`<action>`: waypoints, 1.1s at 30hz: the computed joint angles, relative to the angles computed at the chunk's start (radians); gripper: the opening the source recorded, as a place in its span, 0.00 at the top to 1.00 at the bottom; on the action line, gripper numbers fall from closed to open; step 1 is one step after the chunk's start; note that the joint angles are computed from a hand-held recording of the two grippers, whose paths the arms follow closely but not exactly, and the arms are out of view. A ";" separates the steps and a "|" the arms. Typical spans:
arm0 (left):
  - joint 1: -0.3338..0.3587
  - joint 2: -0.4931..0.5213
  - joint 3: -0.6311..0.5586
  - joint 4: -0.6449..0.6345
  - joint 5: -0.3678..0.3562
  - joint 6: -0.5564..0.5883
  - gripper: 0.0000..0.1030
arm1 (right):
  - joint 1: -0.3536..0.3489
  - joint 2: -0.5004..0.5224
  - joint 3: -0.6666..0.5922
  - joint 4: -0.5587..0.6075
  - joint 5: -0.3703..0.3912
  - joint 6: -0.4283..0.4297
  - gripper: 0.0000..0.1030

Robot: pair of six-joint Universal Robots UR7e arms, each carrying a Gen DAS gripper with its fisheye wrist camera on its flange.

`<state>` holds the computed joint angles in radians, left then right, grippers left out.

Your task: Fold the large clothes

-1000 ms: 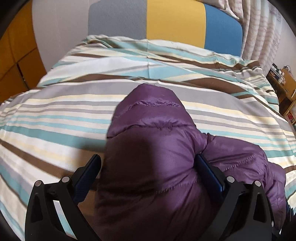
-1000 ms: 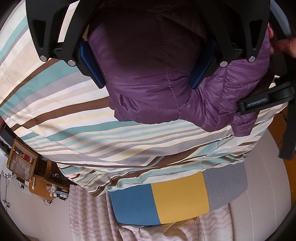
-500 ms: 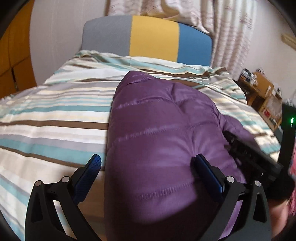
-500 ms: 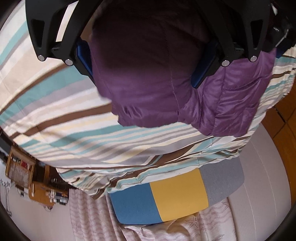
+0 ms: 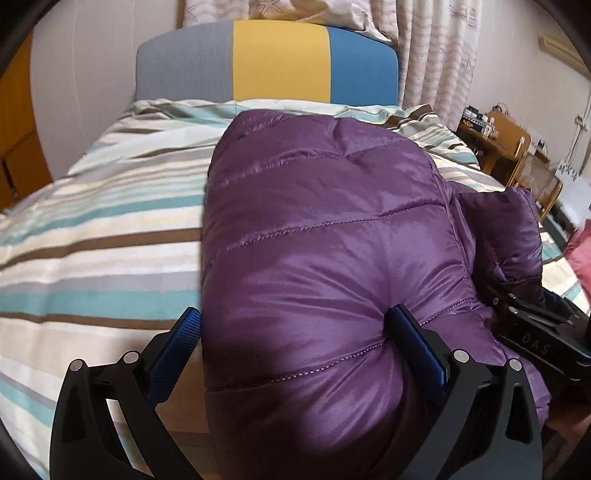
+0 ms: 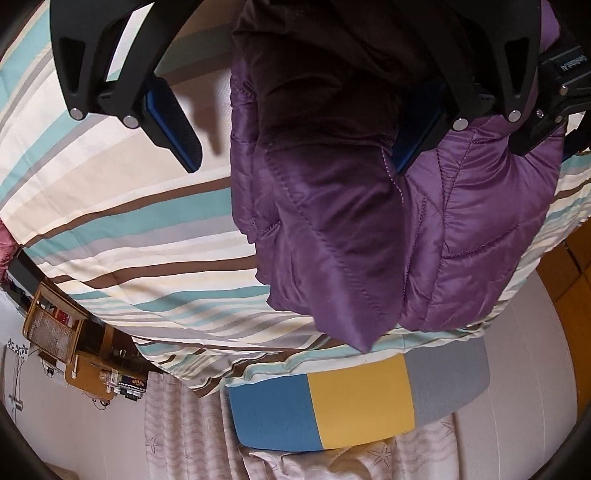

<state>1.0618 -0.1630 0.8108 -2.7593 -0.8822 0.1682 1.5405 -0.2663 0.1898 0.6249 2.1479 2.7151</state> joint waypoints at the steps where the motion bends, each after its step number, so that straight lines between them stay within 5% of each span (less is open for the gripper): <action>1: -0.002 0.000 0.008 -0.016 0.004 0.007 0.03 | 0.001 -0.011 0.026 -0.023 0.004 -0.007 0.03; 7: -0.013 -0.005 0.044 -0.092 0.024 0.027 0.03 | -0.005 -0.009 0.014 -0.010 -0.014 0.002 0.03; 15: 0.016 -0.098 0.144 -0.009 -0.118 -0.234 0.03 | -0.012 -0.041 0.070 -0.034 -0.039 0.010 0.02; 28: 0.031 -0.166 0.233 0.016 -0.235 -0.325 0.03 | -0.023 -0.147 0.261 -0.075 -0.089 0.066 0.02; 33: 0.030 -0.196 0.262 0.018 -0.257 -0.335 0.03 | -0.039 -0.243 0.396 -0.087 -0.177 0.113 0.02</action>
